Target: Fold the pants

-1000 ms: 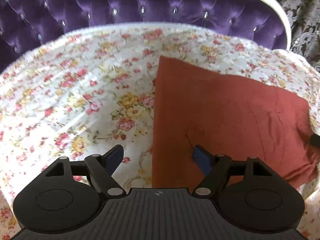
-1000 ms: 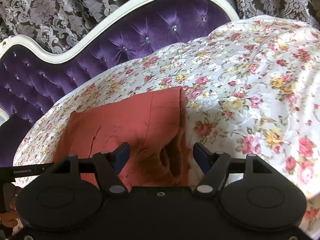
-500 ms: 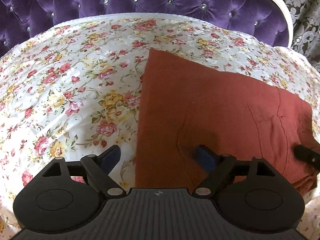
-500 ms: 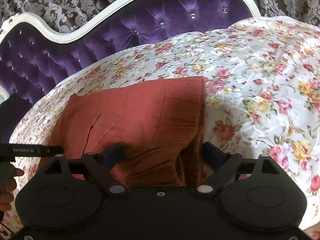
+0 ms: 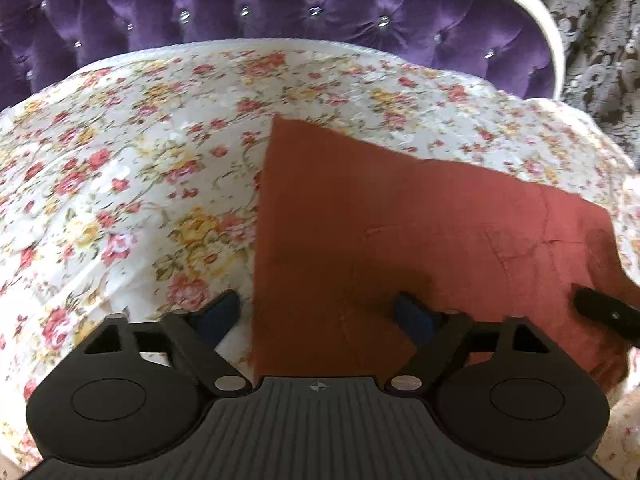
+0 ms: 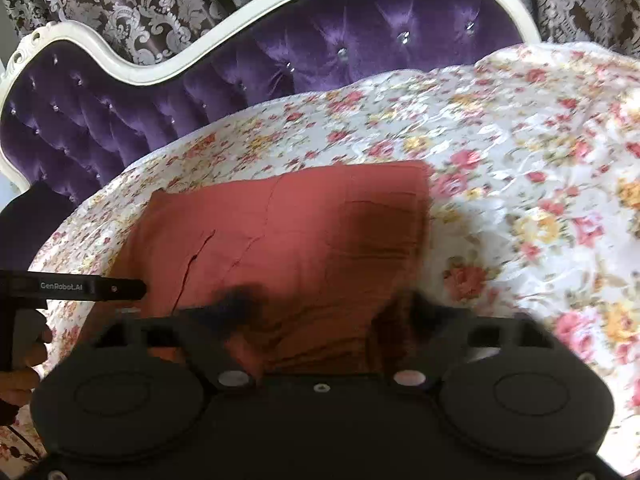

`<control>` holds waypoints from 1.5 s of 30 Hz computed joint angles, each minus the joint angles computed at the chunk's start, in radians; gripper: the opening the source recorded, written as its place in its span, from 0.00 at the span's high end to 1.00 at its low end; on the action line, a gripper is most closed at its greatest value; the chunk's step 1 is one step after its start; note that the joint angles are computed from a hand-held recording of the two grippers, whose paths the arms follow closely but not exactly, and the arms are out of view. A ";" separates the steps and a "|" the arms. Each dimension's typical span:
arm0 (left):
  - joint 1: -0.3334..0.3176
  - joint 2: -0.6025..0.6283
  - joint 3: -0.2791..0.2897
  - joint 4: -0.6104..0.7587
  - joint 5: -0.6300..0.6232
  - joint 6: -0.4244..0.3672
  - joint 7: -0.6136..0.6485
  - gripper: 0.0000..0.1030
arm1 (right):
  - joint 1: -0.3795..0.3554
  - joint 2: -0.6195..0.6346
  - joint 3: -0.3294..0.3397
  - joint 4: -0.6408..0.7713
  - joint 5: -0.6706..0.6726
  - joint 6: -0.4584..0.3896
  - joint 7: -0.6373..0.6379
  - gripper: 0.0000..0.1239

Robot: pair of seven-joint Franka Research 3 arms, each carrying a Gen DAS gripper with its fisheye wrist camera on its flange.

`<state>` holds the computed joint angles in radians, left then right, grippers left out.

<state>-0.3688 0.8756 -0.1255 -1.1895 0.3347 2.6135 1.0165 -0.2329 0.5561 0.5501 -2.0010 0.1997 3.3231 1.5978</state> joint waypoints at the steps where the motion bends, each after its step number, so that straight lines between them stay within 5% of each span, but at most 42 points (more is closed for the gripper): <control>1: 0.008 -0.009 -0.011 -0.020 -0.002 0.030 0.012 0.54 | -0.053 0.013 0.054 -0.006 -0.016 0.010 0.011 0.63; 3: -0.008 -0.018 0.006 -0.031 0.011 0.043 -0.005 0.71 | -0.055 0.003 0.057 -0.017 -0.016 0.021 0.014 0.70; 6: -0.064 -0.045 0.074 -0.067 0.083 0.069 -0.090 0.79 | 0.125 -0.058 -0.116 -0.020 0.003 0.033 0.012 0.73; 8: -0.087 -0.067 0.105 -0.098 0.129 0.089 -0.148 0.82 | 0.182 -0.083 -0.167 -0.024 -0.001 0.052 0.002 0.74; 11: -0.114 -0.101 0.144 -0.129 0.202 0.110 -0.233 0.84 | 0.080 -0.072 -0.061 -0.009 -0.088 0.081 0.022 0.75; 15: -0.161 -0.128 0.229 -0.126 0.355 0.108 -0.364 0.84 | 0.058 -0.022 -0.026 0.078 -0.191 0.091 0.029 0.75; 22: -0.069 -0.059 0.179 0.024 0.377 0.003 -0.326 0.84 | 0.076 0.246 0.064 0.461 -0.237 -0.090 -0.045 0.75; 26: 0.013 0.046 0.096 0.159 0.244 -0.094 -0.195 0.83 | 0.212 0.365 -0.045 0.696 -0.197 -0.271 -0.068 0.75; 29: 0.044 0.092 0.073 0.195 0.158 -0.127 -0.141 0.73 | 0.309 0.402 -0.178 0.797 -0.172 -0.390 -0.014 0.71; 33: 0.002 0.025 0.137 0.110 0.167 -0.110 -0.201 0.69 | 0.335 0.334 -0.251 0.703 -0.113 -0.352 0.020 0.63; 37: -0.027 -0.099 0.160 -0.044 0.255 -0.066 -0.335 0.68 | 0.474 0.200 -0.448 0.521 -0.116 -0.164 0.116 0.57; 40: -0.032 -0.140 0.140 -0.105 0.280 -0.056 -0.374 0.68 | 0.443 0.148 -0.377 0.419 -0.100 -0.054 0.001 0.67; 42: -0.036 -0.131 0.127 -0.102 0.281 -0.087 -0.384 0.68 | 0.454 0.139 -0.374 0.402 -0.101 -0.081 -0.047 0.74; 45: -0.032 -0.107 0.098 -0.095 0.260 -0.149 -0.359 0.67 | 0.611 0.152 -0.558 0.412 -0.099 -0.183 0.006 0.79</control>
<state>-0.4010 0.7691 -0.0275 -1.2844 0.5946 2.4646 0.6577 0.3782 0.7081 -0.0078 -1.5887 0.1008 3.1405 1.6041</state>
